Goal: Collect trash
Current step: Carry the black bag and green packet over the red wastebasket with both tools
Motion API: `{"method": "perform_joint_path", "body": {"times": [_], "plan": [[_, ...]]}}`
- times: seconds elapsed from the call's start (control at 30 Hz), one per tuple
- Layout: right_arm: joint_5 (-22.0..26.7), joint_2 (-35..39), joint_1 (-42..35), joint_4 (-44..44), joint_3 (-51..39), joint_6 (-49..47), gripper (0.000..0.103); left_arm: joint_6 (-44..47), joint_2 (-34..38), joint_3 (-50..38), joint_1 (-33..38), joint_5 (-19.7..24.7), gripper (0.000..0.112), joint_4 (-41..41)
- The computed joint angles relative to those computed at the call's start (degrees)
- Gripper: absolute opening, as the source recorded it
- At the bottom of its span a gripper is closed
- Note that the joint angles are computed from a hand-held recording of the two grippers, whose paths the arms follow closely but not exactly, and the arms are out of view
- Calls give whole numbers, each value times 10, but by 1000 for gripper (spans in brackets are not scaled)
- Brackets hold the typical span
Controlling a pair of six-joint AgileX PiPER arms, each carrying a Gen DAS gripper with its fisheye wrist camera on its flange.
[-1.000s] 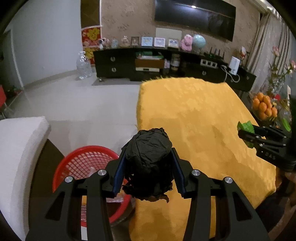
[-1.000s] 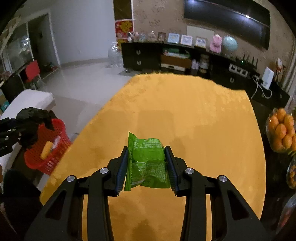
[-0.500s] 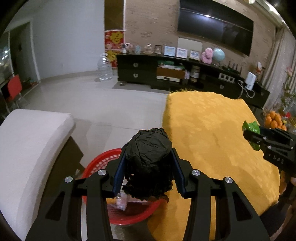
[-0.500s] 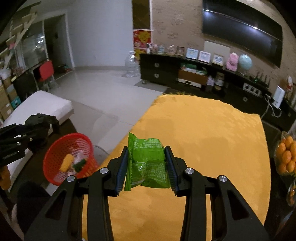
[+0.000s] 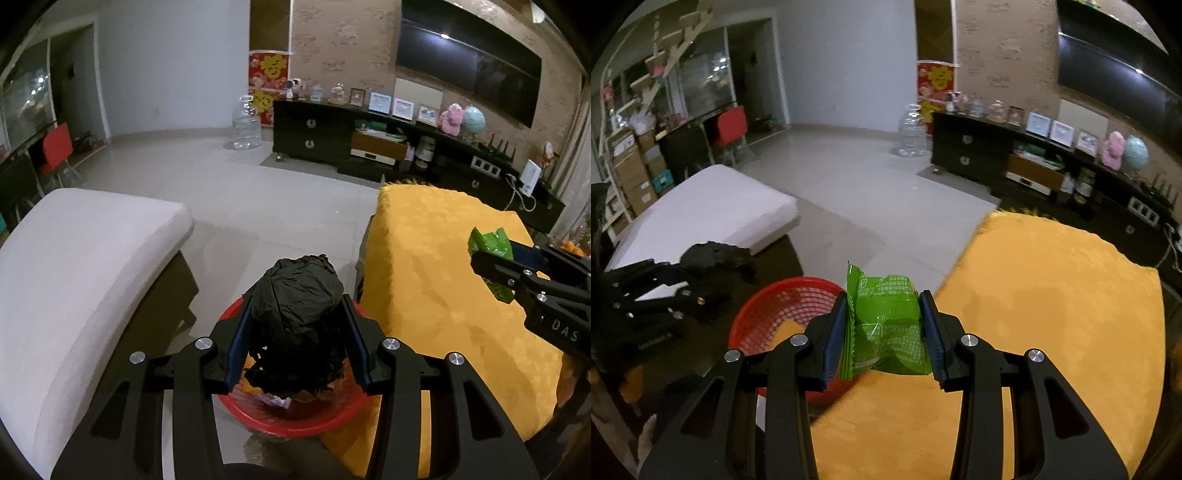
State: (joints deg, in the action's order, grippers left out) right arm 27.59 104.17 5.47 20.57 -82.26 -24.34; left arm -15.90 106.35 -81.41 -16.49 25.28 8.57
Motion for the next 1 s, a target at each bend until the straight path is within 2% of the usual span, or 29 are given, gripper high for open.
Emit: {"method": "perform_joint_path", "body": {"times": [0.6,1.0], "plan": [[52,83,67,7,-81,10,38,28,22,22,43,-14,44,-36],[72,124,71,7,-109,22,38,83,58,2,51,-12,44,-87]]}}
